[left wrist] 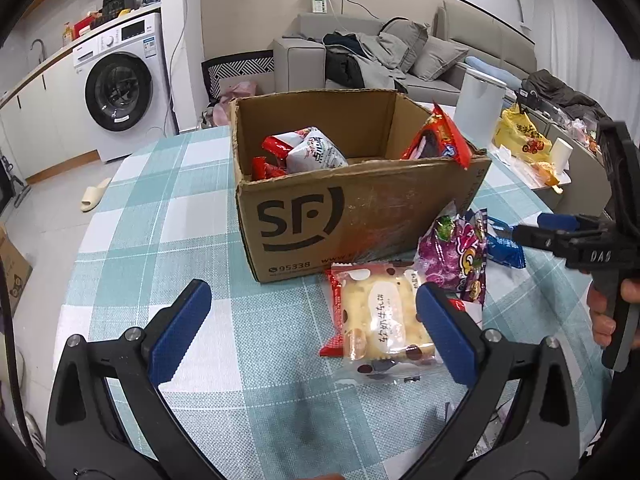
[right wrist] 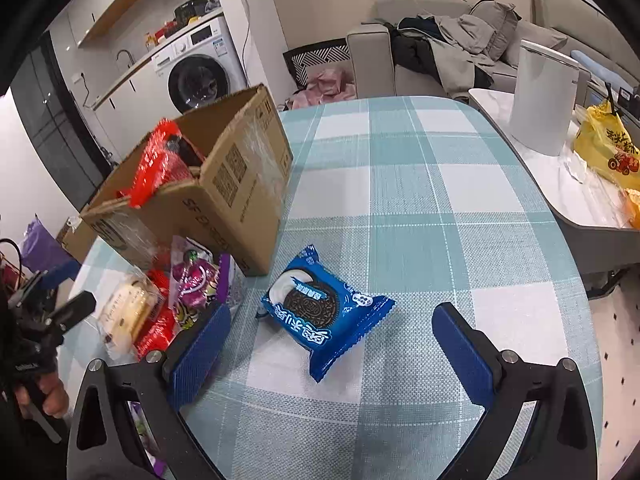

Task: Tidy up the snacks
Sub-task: 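Move the right gripper to the blue Oreo packet while the left approaches the cream bread packet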

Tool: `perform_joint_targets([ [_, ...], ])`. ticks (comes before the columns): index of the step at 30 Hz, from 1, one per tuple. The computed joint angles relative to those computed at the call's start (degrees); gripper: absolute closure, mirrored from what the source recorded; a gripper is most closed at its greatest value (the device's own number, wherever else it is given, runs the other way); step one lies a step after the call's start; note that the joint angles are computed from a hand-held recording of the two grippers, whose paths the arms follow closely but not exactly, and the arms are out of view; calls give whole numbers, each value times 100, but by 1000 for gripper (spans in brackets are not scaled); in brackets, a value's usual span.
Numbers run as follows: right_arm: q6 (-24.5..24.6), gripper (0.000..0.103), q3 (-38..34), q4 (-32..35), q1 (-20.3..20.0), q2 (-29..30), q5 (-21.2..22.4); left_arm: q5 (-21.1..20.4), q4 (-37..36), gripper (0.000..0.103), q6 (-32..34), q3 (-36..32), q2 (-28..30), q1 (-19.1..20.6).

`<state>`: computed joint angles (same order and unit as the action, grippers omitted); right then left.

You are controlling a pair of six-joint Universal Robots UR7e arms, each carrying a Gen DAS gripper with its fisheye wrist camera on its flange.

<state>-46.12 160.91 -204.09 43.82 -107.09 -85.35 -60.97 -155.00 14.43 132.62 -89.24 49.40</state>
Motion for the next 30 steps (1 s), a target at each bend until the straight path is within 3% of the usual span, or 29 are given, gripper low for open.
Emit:
perform_joint_targets([
  [7, 350, 1, -173, -706, 219, 839, -417, -49, -13, 1, 59, -22, 84, 88],
  [18, 412, 1, -441, -1488, 614, 1837, -1009, -135, 43, 1, 89, -9, 162, 139],
  [27, 353, 2, -416, -1693, 547, 1880, -971, -156, 83, 1, 155, 59, 248, 103],
  [30, 309, 11, -376, -1589, 483, 1778, -829, -167, 106, 1, 181, 76, 234, 112],
])
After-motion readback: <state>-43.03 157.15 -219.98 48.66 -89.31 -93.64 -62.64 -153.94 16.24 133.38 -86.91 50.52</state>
